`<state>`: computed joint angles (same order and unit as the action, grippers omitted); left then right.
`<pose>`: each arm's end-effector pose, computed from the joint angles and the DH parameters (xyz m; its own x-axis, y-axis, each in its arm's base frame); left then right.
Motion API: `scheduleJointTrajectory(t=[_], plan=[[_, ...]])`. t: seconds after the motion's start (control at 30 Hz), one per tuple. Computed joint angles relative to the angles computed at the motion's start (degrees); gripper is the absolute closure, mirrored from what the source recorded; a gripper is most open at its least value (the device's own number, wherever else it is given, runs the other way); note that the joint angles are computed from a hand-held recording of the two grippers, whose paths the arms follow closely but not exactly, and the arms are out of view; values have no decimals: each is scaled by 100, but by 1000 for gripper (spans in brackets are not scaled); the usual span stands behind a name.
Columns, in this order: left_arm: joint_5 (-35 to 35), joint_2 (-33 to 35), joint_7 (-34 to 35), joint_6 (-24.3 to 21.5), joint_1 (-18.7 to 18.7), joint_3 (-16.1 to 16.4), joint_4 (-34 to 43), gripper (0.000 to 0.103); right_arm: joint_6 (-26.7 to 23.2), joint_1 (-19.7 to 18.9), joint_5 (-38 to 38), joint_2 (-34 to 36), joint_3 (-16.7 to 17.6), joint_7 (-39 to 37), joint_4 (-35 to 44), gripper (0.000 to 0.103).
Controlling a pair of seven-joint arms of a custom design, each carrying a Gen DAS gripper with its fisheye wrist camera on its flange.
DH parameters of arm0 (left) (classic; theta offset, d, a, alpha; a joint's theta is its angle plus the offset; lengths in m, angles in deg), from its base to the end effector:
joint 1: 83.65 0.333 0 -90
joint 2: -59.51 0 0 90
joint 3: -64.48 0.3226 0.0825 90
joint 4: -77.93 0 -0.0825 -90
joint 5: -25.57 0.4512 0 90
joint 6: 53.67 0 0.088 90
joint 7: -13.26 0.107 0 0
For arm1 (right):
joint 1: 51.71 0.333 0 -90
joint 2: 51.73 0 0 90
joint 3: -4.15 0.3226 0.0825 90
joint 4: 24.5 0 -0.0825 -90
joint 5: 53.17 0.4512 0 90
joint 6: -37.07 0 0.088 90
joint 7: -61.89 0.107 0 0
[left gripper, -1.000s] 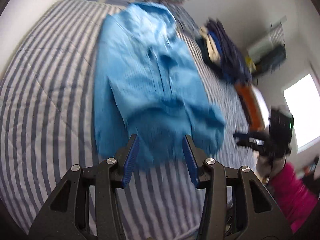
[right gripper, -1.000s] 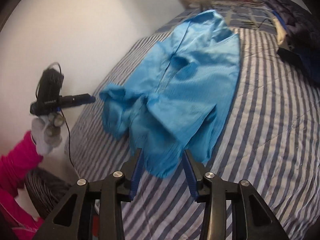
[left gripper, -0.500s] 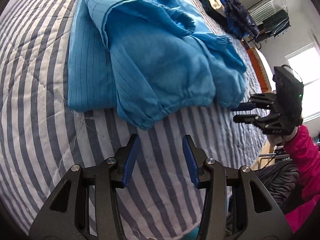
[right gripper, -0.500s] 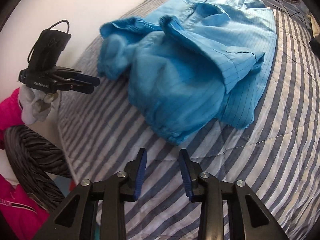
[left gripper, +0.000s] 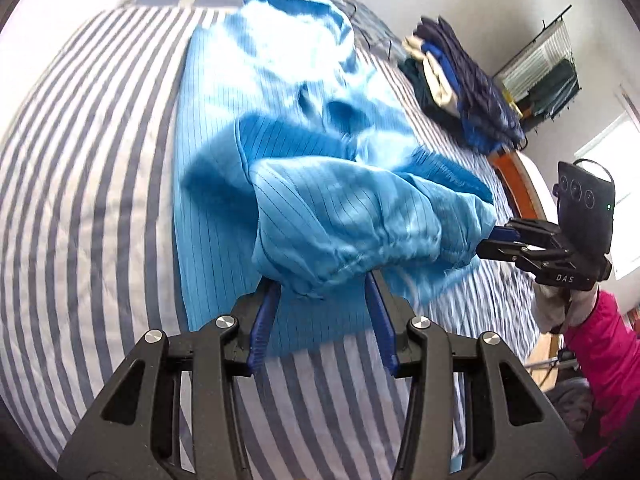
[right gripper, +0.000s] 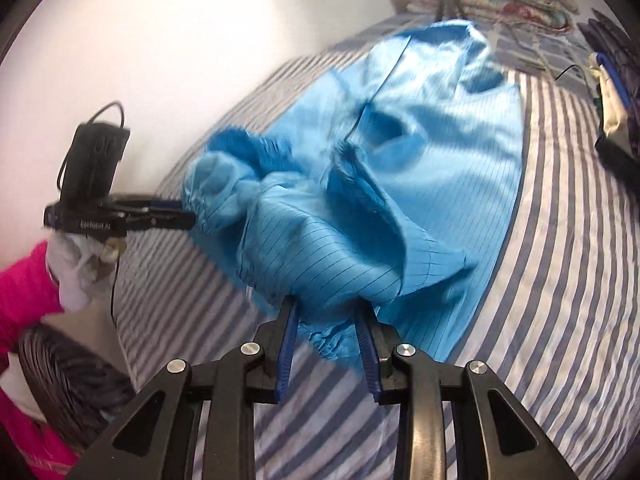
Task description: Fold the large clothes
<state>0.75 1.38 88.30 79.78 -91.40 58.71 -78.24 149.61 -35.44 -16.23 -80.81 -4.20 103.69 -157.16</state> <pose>0.3510 -0.0937 0.5551 0.1029 -0.8799 0.4638 -0.8406 -0.3262 -0.4324 0.4713 0.0985 0.5501 0.7255 -0.5733 -0.3808 -0.6812 -0.5193 -0.5161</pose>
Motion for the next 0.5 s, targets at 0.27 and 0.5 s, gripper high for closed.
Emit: scheduleJointTrajectory(t=[0.27, 0.5], plan=[[134, 670, -156, 757, 407, -27, 403, 58, 965, 56, 400, 794, 243, 437, 646, 71], [461, 166, -270, 506, 676, 47, 172, 58, 1077, -106, 334, 884, 185, 829, 737, 58]])
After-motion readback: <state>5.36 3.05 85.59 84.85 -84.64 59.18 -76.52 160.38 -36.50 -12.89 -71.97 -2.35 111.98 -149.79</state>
